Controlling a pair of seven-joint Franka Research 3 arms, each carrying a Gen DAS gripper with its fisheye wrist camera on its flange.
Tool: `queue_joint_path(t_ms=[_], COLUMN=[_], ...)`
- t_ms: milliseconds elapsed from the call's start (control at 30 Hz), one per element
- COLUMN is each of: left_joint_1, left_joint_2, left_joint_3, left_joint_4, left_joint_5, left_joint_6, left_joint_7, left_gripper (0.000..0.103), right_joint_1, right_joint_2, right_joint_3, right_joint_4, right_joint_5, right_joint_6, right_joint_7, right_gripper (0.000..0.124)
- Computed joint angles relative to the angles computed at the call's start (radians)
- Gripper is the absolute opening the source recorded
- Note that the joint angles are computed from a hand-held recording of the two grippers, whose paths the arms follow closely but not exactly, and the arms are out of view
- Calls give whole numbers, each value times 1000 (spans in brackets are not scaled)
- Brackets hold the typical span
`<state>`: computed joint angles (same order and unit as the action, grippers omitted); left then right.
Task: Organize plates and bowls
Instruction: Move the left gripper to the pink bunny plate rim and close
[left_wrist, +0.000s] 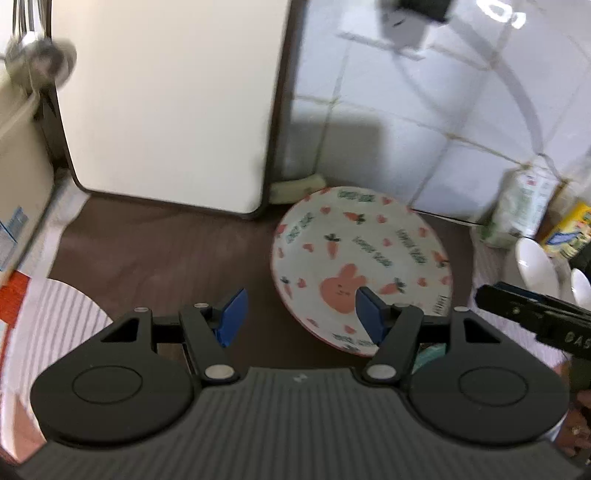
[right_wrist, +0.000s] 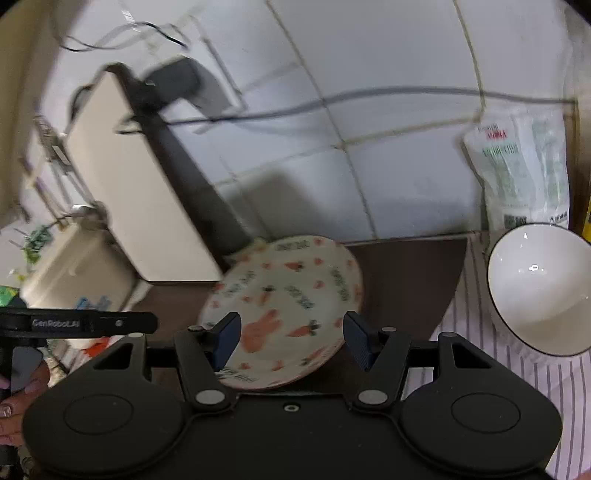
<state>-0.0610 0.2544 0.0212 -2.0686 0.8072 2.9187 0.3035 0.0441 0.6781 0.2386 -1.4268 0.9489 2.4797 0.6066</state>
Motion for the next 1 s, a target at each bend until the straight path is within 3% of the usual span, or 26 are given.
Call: queue_joint_path(t_ms=[233,333,433,567,600,700,767,800,833,933,1000], left_joint_1=[-9,-18,-34,-34,-9,37,65,100,109,47,60], left_joint_2=[132,174,208,231,236,246,251,255,258,259,254], left_joint_3=[63,75,101,98,76,36,7,-32,-49,9,-11], left_joint_4=[78,109,129,150,148,136,129,126,123,133,135], left_joint_5=[14,0,16,-13,-44,-128,-172,-203,-253,-247,-289], left_joint_6=[42,55,95,76,92,151,186,198,205,189,165], left_joint_7=[-88,-58,-29,62,94,163,211,245,289,267,300], left_gripper=[66,66,66,55,53,44,26,23,21,22,22], right_joint_1=[82,78,72,65,64,72,92,105,103,96,83], right_joint_2=[190,238,253,285,288,290,283,272,261,244,234], right_joint_3=[-75,-59,-36,-14,-10,-8,-23,-39,-33,-24,-12], right_joint_4=[251,308,320,366,369,368,351,333,312,283,278], right_joint_5=[-206,-243,-256,-264,-265,-277,-299,-319,-324,-324,-319], right_joint_6=[-89,-118,-101,-111,-106,-82,-41,-9,13,35,16], right_joint_7=[346,430,436,437,428,398,389,392,372,372,364], right_gripper=[66,66,67,67,66,52,30,21,21,21,19])
